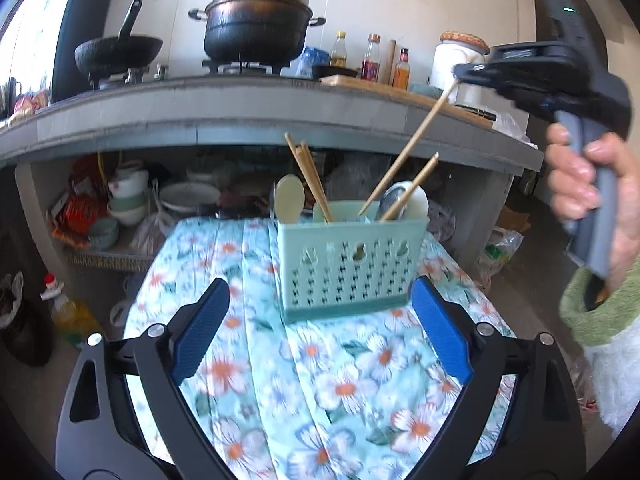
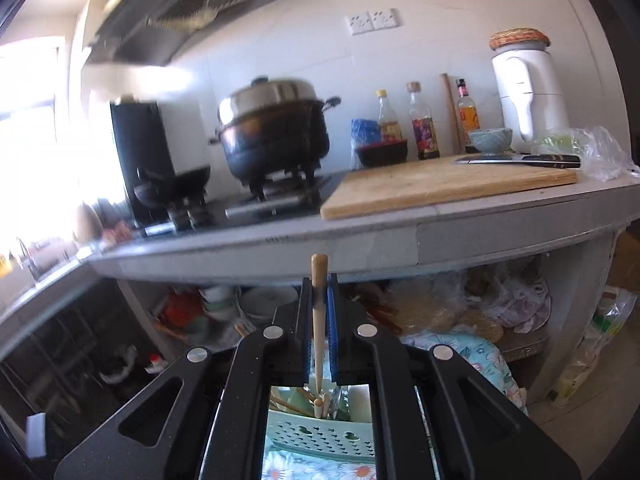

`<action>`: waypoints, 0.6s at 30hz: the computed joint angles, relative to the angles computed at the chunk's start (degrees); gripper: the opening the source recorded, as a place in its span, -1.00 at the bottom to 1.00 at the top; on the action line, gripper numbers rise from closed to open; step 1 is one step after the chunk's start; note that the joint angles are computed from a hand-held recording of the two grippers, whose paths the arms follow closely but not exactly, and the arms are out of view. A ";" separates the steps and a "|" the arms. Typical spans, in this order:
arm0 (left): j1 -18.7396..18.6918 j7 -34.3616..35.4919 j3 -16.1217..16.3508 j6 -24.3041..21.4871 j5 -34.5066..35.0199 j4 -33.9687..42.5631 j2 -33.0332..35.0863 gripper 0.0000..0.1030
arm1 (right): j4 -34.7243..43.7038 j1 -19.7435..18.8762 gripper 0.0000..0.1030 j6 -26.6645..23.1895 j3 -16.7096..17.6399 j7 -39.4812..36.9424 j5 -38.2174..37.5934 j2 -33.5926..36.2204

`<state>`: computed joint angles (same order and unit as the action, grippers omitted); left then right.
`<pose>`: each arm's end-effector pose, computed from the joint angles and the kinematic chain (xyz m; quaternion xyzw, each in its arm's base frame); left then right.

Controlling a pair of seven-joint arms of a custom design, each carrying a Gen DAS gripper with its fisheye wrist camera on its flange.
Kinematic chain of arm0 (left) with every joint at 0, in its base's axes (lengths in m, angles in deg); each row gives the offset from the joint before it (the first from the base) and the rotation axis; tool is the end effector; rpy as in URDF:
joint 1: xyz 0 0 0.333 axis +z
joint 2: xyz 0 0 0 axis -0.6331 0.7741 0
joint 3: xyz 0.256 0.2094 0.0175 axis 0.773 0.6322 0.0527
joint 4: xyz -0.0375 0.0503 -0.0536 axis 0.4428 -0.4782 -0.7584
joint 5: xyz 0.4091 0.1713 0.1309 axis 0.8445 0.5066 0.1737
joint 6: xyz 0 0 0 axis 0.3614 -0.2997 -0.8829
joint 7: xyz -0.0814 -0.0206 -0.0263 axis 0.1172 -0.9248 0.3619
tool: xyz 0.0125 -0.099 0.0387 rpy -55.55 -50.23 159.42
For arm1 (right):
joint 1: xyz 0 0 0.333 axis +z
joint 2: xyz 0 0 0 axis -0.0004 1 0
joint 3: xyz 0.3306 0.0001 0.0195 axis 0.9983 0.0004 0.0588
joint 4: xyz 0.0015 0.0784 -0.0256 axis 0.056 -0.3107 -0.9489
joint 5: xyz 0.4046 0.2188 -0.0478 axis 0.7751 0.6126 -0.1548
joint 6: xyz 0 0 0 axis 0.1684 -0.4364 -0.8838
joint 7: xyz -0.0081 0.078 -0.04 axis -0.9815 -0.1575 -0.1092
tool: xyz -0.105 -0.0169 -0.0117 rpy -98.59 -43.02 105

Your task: Organize utensils

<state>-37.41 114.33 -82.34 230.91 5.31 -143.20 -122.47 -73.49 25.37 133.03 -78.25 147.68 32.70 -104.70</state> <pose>0.3984 -0.3243 0.6425 -0.6030 0.6047 -0.4147 0.3142 0.5474 0.1532 0.7522 -0.6347 0.5054 -0.2547 0.5261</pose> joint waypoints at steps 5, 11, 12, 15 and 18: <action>0.83 -2.76 -1.17 -1.45 0.04 -0.09 -0.28 0.77 | -0.75 -2.99 -0.75 -2.16 3.86 2.44 -7.35 2.57; 2.85 -5.59 -2.80 -3.62 3.25 1.23 -0.30 0.82 | -5.20 3.03 -0.18 0.39 -1.39 -4.31 3.50 -2.80; 3.05 -6.05 -2.92 -3.85 3.75 1.44 -0.21 0.82 | -6.33 3.95 -0.12 0.87 -2.28 -4.95 4.85 -4.33; 3.84 -7.80 -3.52 -5.06 5.35 2.24 0.00 0.83 | -9.64 4.05 -0.07 1.67 -2.83 -3.60 4.89 -8.11; 4.69 -9.80 -4.40 -7.46 7.47 3.38 0.25 0.83 | -13.35 1.24 0.04 0.88 -1.21 1.26 1.14 -11.51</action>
<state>-32.72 104.53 -86.75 223.45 12.78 -139.82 -122.22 -86.84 26.62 133.91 -79.46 148.94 33.84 -116.21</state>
